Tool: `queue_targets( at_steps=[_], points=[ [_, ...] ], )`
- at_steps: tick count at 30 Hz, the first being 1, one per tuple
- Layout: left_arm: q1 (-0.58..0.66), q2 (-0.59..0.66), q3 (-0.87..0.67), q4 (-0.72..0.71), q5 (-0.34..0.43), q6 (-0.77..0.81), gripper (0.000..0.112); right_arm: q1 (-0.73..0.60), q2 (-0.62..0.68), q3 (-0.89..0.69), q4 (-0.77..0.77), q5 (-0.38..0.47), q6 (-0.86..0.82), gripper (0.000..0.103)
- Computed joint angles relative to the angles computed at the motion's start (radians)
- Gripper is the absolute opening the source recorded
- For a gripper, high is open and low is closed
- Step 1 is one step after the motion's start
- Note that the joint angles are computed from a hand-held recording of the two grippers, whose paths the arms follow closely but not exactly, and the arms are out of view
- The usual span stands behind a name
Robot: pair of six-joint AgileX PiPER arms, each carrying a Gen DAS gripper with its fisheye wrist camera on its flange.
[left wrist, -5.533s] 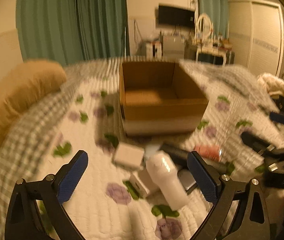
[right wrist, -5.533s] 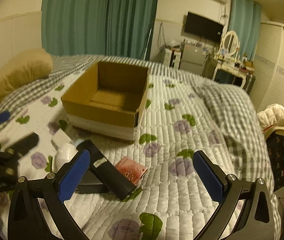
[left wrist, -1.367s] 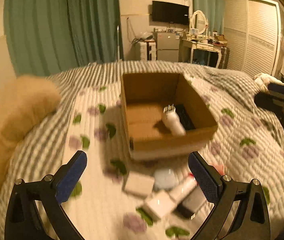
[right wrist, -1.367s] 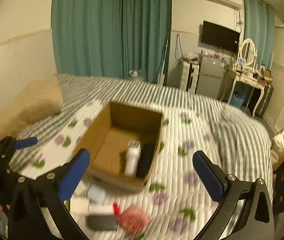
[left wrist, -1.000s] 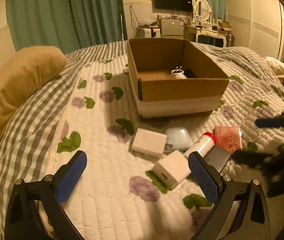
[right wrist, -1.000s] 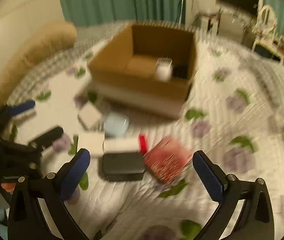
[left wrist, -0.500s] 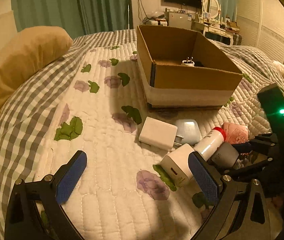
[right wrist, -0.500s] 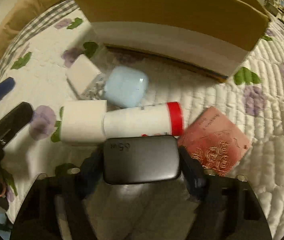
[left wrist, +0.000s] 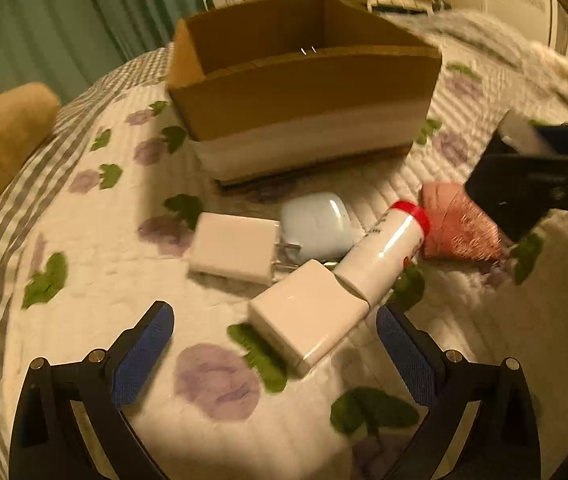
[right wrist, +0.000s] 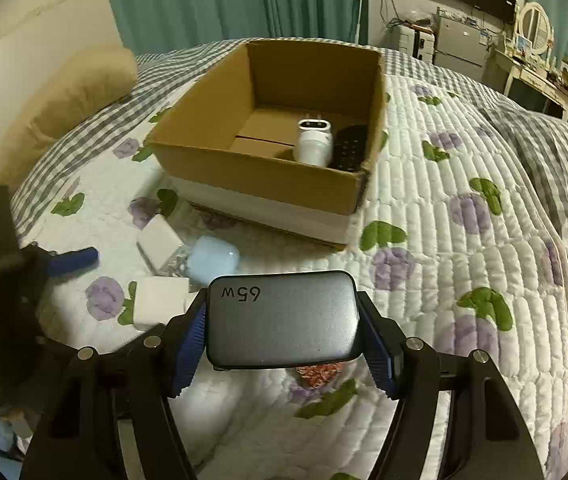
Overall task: Organize rigid objects
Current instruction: 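Grasp the grey power bank with the right gripper, then carry the white charger in the left gripper while the right carries the power bank into the box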
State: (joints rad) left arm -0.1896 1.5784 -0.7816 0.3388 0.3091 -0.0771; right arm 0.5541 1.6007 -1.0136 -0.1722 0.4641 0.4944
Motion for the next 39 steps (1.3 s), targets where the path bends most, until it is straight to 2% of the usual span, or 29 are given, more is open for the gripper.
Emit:
queue_targets(
  at_steps=[3,7,9,13,18,22,26,29,33,39],
  points=[
    [-0.015,0.075,-0.039,0.058,0.026,-0.06,0.103,-0.033,0.033,0.007,0.084,-0.029,-0.075,0.069],
    [-0.021,0.124,-0.06,0.022,0.025,0.002,0.096,-0.036,0.035,0.022,0.091,-0.042,-0.072,0.069],
    [-0.016,0.125,-0.063,-0.111,0.019,0.15,0.077,-0.035,0.037,0.027,0.098,-0.052,-0.071,0.069],
    [-0.018,0.102,-0.04,-0.182,0.001,0.219,0.069,-0.039,0.042,0.033,0.099,-0.057,-0.061,0.069],
    [-0.01,0.031,-0.001,-0.293,-0.006,0.292,0.068,-0.028,0.033,0.04,0.055,-0.064,-0.011,0.069],
    [0.032,-0.067,0.039,-0.495,0.015,0.471,0.068,-0.003,0.011,0.05,-0.046,-0.069,0.088,0.069],
    [0.055,-0.155,0.058,-0.551,0.047,0.516,0.068,0.013,-0.033,0.065,-0.131,-0.089,0.164,0.068],
    [0.094,-0.163,0.02,-0.616,0.059,0.591,0.068,0.019,-0.075,0.062,-0.163,-0.089,0.185,0.068],
    [0.103,-0.239,-0.033,-0.653,0.11,0.608,0.068,0.037,-0.11,-0.006,-0.233,-0.013,0.196,0.068],
    [0.107,-0.217,-0.225,-0.664,0.176,0.592,0.068,0.009,-0.12,-0.193,-0.228,0.095,0.096,0.068]
  ],
)
